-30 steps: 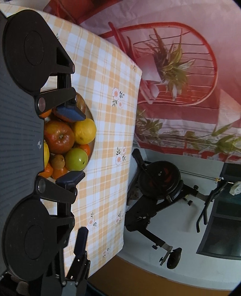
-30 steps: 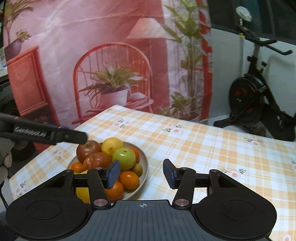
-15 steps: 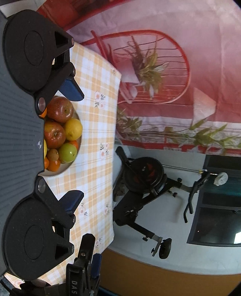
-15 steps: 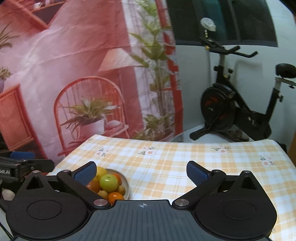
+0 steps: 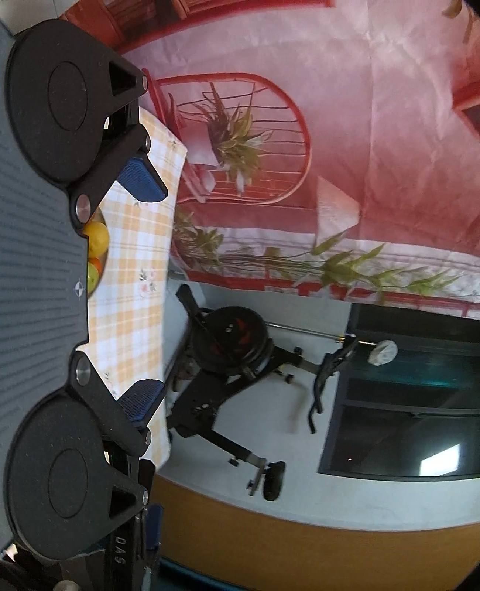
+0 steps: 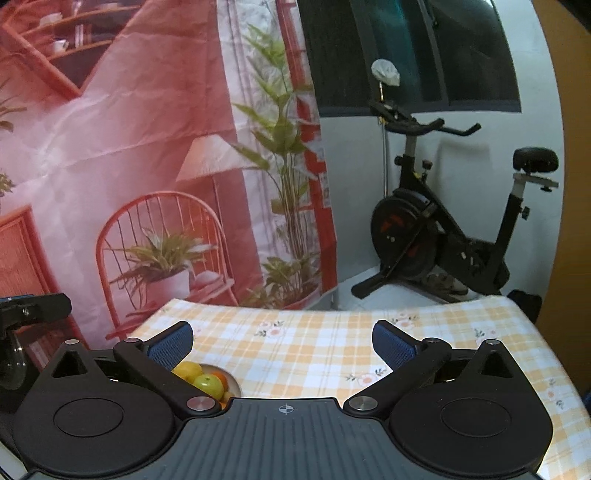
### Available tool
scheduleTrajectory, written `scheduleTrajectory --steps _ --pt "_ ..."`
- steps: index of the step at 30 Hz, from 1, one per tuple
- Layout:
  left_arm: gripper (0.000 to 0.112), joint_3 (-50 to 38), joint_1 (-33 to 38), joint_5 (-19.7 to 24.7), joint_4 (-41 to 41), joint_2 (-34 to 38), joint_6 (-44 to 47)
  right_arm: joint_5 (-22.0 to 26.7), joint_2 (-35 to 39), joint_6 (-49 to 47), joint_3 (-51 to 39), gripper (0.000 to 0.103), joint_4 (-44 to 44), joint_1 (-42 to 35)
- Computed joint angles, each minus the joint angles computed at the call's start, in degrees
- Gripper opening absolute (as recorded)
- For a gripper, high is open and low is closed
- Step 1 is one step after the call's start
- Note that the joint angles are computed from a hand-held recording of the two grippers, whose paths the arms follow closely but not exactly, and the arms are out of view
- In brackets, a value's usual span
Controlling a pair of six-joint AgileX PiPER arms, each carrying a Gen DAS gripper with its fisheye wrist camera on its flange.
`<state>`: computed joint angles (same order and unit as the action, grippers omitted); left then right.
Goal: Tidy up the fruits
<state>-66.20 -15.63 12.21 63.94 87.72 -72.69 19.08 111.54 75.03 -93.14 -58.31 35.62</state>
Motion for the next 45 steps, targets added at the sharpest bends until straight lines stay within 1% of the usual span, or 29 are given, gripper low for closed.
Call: scheduleTrajectory --steps 1,3,7,10,12,20,30,45 --pt "0.103 0.6 -0.5 0.3 2.3 -0.9 -2.7 0.4 -0.8 0.1 0.6 0.103 -0.6 0.2" --pt "0.103 1.2 -1.2 0.8 4.2 -1.9 -5.3 1.2 -1.8 0.4 1.2 0.103 -1.7 0.7" --pt "0.103 1.8 -2.8 3.1 5.5 -3.1 -6.8 1.4 -3.9 2.5 3.1 0.103 -3.4 1.1" --pt "0.103 2.1 -4.4 5.6 7.4 -3.3 -8.5 1.7 -4.9 5.1 4.4 0.103 -6.0 1.5" --pt "0.103 2.3 -4.7 6.1 7.2 -3.6 -8.5 2.0 -5.5 6.6 5.2 0.103 -7.5 1.7" --pt "0.103 2.4 -5.1 7.2 4.4 -3.6 -6.1 1.8 -6.4 9.4 7.2 0.103 -9.2 1.5" --pt "0.103 2.2 -6.3 9.6 6.9 -3.2 -7.0 0.9 -6.0 9.5 7.7 0.103 -7.9 1.1" --pt "0.103 2.3 -5.9 9.5 5.7 -2.9 -6.1 1.0 -5.6 10.7 8.1 0.103 -9.0 1.4"
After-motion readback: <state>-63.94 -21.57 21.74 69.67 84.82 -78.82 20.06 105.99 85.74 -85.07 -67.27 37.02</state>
